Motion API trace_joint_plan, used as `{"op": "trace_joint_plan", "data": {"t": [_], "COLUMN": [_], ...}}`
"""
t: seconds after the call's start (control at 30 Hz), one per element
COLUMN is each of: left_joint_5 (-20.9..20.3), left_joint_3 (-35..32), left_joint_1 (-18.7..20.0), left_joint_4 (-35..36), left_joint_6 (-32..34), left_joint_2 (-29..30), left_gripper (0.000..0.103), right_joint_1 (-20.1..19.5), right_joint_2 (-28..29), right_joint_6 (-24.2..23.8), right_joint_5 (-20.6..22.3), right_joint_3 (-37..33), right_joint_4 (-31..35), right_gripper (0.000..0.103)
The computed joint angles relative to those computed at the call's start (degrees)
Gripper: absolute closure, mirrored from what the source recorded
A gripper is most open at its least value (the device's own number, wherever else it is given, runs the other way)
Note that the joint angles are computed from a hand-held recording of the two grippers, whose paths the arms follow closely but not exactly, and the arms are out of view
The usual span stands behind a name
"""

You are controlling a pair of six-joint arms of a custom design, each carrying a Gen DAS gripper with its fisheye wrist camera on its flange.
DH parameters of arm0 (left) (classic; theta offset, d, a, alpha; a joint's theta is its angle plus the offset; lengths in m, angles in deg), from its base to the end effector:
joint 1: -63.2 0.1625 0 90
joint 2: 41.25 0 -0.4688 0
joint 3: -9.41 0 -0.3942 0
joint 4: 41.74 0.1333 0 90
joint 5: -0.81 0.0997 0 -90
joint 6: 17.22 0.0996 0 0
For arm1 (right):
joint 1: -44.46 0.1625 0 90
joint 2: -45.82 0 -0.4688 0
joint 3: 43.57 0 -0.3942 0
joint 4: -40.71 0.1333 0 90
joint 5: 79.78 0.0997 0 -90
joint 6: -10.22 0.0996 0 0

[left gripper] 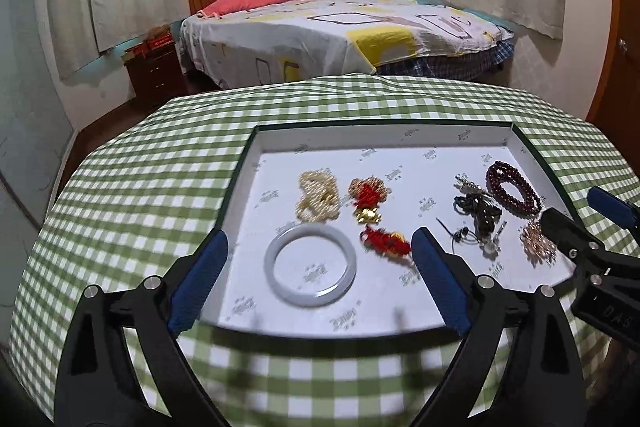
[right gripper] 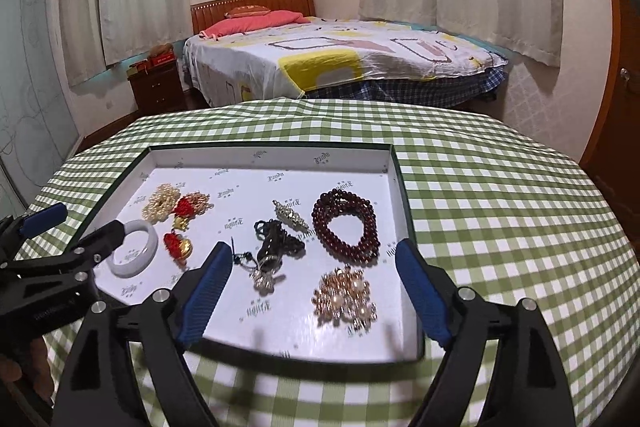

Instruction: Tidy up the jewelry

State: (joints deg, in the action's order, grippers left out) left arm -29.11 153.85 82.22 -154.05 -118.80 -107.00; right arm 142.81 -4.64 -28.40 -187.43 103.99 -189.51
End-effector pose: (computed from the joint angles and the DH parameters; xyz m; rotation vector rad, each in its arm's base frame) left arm -0.1966 -0.3001 0.0929 0.0666 1.9859 -1.0292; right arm 0.1583 -0.3683 0.1317 0.8642 -2.3776 0.8607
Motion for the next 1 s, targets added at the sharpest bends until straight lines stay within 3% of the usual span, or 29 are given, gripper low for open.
{"op": "trace_joint_plan", "data": {"t": [0.43,1.0], "left_joint_5": [-9.5,-20.2], "left_joint_3": [-0.6,-6.7], "left_joint_1": [-13.1,-29.6], "left_joint_4": [16.7,36.6], "left_joint_6": [-14.2,-29.0], "left_joint_2": [-4.8,-8.6], "left_gripper": [0.005,0.005], "right_joint_1": [2.2,10.3], "right_joint_2": [-5.3,-18.6], "right_joint_6": [-0.2,2.4], "right_joint_5": [0.0,-0.2], "right_joint_3": [7.1,12.9], "right_joint_4": [-3.8,0.4], "right_gripper": [0.019,0.019]}}
